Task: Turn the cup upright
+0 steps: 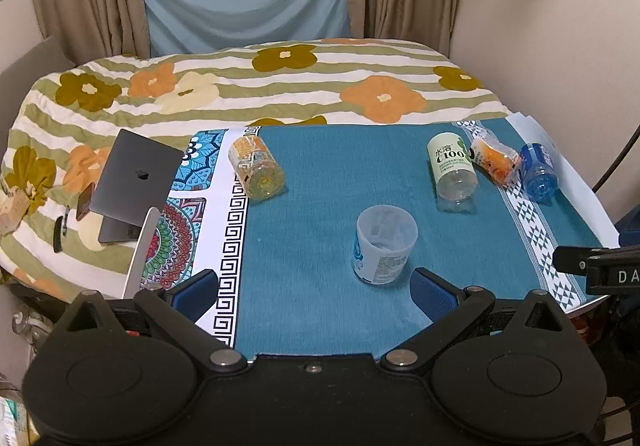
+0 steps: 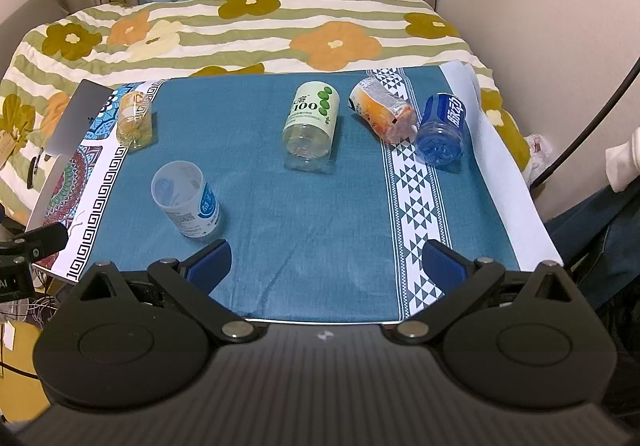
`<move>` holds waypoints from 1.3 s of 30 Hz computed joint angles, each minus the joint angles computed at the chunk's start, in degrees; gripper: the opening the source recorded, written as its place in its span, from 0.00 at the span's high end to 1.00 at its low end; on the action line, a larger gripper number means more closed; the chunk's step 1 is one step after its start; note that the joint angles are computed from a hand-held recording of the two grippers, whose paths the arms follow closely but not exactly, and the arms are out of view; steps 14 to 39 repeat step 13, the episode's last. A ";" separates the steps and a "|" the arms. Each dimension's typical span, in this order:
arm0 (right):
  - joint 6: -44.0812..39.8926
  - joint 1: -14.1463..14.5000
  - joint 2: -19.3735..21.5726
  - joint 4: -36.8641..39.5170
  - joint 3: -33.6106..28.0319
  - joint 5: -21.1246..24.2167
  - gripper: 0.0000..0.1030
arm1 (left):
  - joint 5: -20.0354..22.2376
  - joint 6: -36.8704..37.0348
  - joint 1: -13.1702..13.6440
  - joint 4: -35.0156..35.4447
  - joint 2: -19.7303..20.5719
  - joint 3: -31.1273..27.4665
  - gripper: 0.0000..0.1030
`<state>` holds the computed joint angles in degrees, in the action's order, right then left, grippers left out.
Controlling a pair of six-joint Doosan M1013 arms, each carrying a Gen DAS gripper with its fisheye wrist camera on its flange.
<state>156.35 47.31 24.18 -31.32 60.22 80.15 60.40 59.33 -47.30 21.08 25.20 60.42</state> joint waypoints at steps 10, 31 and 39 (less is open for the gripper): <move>-0.45 -0.32 0.33 0.13 -0.33 -0.13 0.00 | 0.62 -0.72 0.14 1.38 0.59 -0.55 0.00; -0.47 -0.35 0.34 0.16 -0.36 -0.13 0.00 | 0.46 -1.00 0.20 1.95 0.59 -0.54 0.00; -0.47 -0.35 0.34 0.16 -0.36 -0.13 0.00 | 0.46 -1.00 0.20 1.95 0.59 -0.54 0.00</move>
